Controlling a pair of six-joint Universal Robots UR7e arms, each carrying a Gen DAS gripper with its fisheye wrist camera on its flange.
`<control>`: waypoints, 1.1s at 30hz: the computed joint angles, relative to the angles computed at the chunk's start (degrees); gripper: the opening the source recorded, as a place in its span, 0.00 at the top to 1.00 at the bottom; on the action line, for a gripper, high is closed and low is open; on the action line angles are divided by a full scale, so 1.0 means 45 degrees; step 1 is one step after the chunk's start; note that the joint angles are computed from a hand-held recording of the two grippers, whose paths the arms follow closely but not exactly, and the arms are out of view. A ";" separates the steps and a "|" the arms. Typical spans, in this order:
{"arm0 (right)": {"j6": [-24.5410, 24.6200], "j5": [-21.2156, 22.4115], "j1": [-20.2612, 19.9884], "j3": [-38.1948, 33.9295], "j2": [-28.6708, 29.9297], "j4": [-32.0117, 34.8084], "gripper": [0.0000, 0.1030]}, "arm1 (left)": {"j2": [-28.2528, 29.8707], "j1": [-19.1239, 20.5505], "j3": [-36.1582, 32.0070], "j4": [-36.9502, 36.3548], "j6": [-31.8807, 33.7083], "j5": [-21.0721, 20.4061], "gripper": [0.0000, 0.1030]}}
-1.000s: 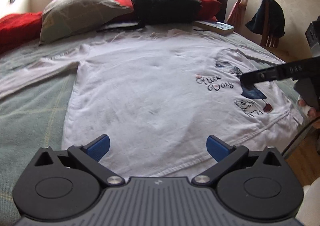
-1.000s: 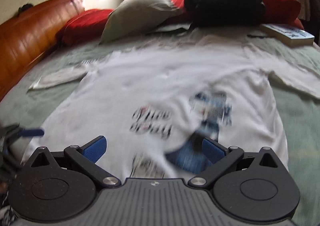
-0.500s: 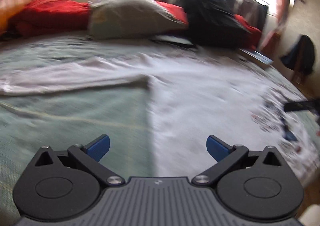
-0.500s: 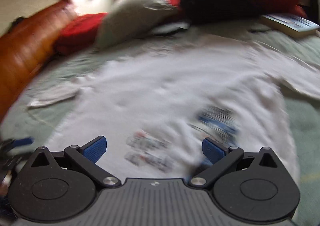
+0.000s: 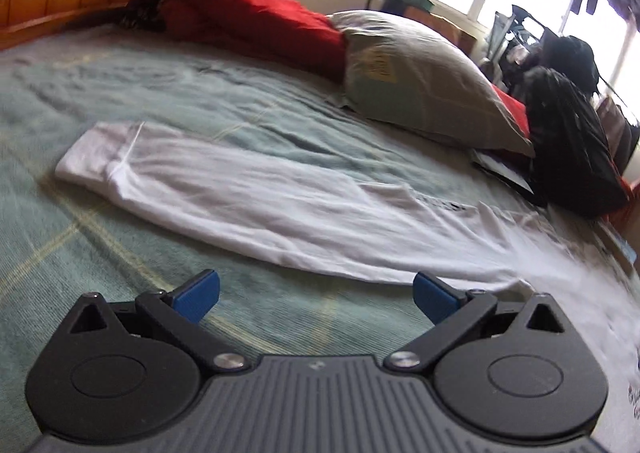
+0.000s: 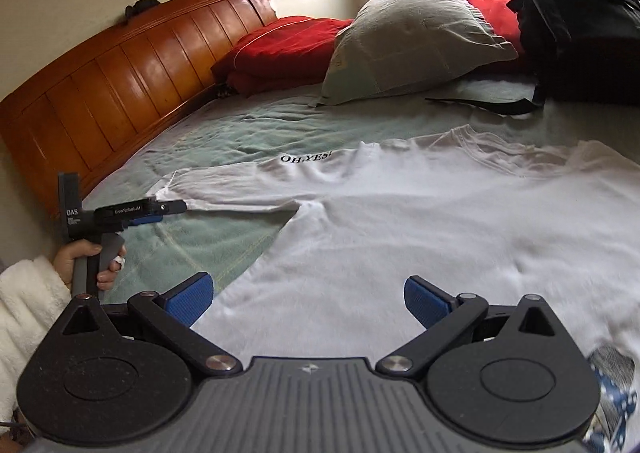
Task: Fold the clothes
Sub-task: 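Grasp the sleeve end with the left tool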
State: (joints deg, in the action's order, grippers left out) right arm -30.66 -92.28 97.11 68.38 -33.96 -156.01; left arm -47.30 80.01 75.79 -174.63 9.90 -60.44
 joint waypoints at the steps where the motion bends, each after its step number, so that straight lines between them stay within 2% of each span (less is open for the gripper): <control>1: 0.0064 0.0042 -0.0017 -0.0139 0.0093 0.0062 0.00 | 0.0031 0.0186 -0.0082 0.0016 -0.0259 -0.0377 0.01; 5: 0.0422 0.0107 -0.0100 -0.0728 0.0499 0.0325 0.00 | 0.0050 0.0777 -0.0271 -0.0343 -0.0826 -0.2122 0.01; 10: 0.0762 -0.0053 -0.0143 -0.1296 0.0925 0.0414 0.00 | 0.0321 0.1100 -0.1128 0.0202 -0.1099 -0.2980 0.01; 17: 0.0838 -0.0097 -0.0173 -0.1458 0.1052 0.0285 0.00 | 0.1122 0.1347 -0.2549 0.0064 -0.1381 -0.3230 0.01; 27: 0.0945 -0.0188 -0.0239 -0.1292 0.0898 0.0018 0.00 | 0.2571 0.1286 -0.4918 -0.0340 -0.2065 -0.2348 0.01; 33: 0.0722 -0.0357 -0.0223 -0.1143 0.0710 0.0103 0.00 | 0.2587 0.0999 -0.5026 -0.0167 -0.2230 -0.2497 0.01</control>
